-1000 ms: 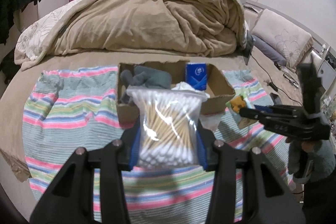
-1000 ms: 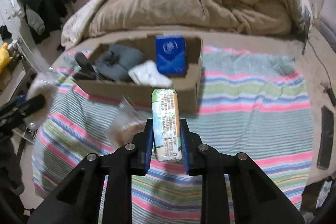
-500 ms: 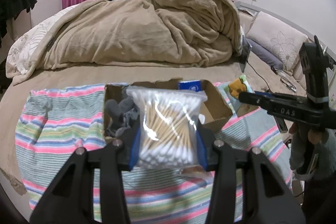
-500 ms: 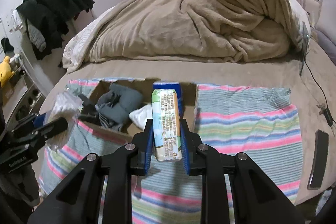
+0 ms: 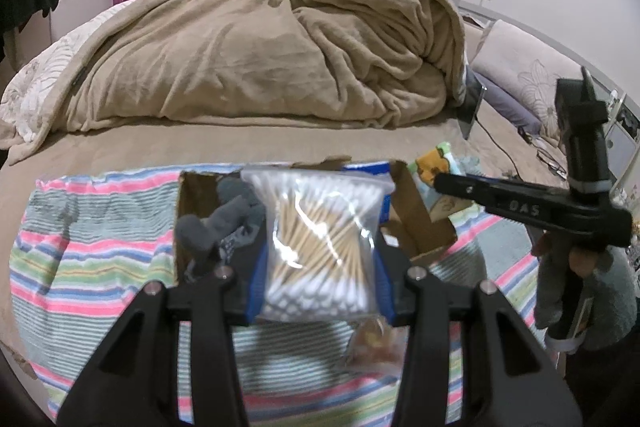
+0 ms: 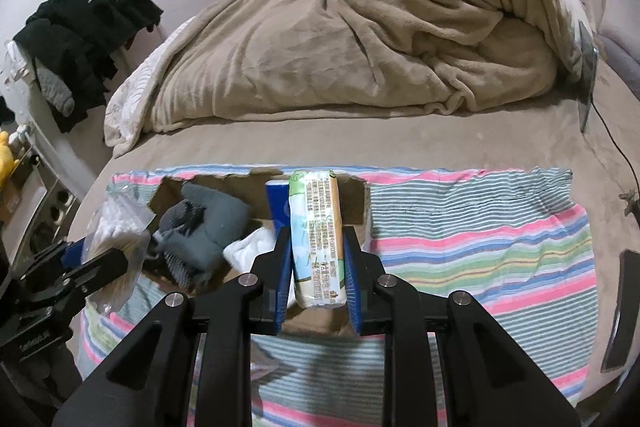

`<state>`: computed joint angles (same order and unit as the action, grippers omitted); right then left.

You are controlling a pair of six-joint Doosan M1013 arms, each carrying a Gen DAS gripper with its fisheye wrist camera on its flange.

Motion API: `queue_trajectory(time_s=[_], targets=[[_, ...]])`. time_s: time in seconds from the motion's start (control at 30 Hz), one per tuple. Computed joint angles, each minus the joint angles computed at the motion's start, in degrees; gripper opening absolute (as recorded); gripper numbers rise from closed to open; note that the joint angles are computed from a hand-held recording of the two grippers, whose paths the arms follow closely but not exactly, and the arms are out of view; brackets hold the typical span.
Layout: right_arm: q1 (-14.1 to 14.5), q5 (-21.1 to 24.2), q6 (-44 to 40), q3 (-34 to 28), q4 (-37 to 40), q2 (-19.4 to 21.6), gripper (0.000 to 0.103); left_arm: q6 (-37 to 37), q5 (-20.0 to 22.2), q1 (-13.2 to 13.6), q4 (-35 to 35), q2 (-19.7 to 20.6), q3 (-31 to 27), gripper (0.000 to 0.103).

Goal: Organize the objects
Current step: 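Place the swab bag and the small bottle into the box, opening both tools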

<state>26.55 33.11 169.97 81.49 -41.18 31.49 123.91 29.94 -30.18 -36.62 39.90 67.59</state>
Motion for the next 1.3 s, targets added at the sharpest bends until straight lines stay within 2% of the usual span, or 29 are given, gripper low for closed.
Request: queue_trajectory(time_s=[0.27, 0.53, 0.7, 0.77, 0.8, 1.1, 1.3], targets=[[-0.8, 2.9, -2.1, -2.7, 2.1, 2.4, 0.025, -1.3, 1.4, -0.3, 0.9, 1.8, -2.7, 0.045], [0.0, 8.9, -3.5, -5.9, 0.5, 4.7, 0.025, -3.2, 2.1, -0.3, 2.3, 3.1, -4.3, 0.045], [0.1, 9.7, -3.1, -6.0, 0.5, 4.7, 0.028, -3.3, 2.2, -0.4, 2.6, 3.1, -4.4, 0.045], [0.0, 9.3, -2.7, -5.6, 0.4, 4.4, 0.044, -3.3, 2.4, -0.5, 2.6, 3.2, -4.6, 0.045], [0.0, 8.7, -2.2, -5.2, 0.4, 4.2, 0.047, -3.4, 2.5, -0.5, 2.7, 3.2, -4.6, 0.045], [0.0, 4.6, 1.3, -1.8, -2.7, 1.8, 0.047, -4.7, 3.6, -1.5, 4.7, 3.6, -5.3, 0.045], [0.0, 1.8, 6.8, 1.6, -7.2, -0.3, 0.047, -7.2, 6.3, -2.5, 5.6, 5.4, -7.6, 0.045]])
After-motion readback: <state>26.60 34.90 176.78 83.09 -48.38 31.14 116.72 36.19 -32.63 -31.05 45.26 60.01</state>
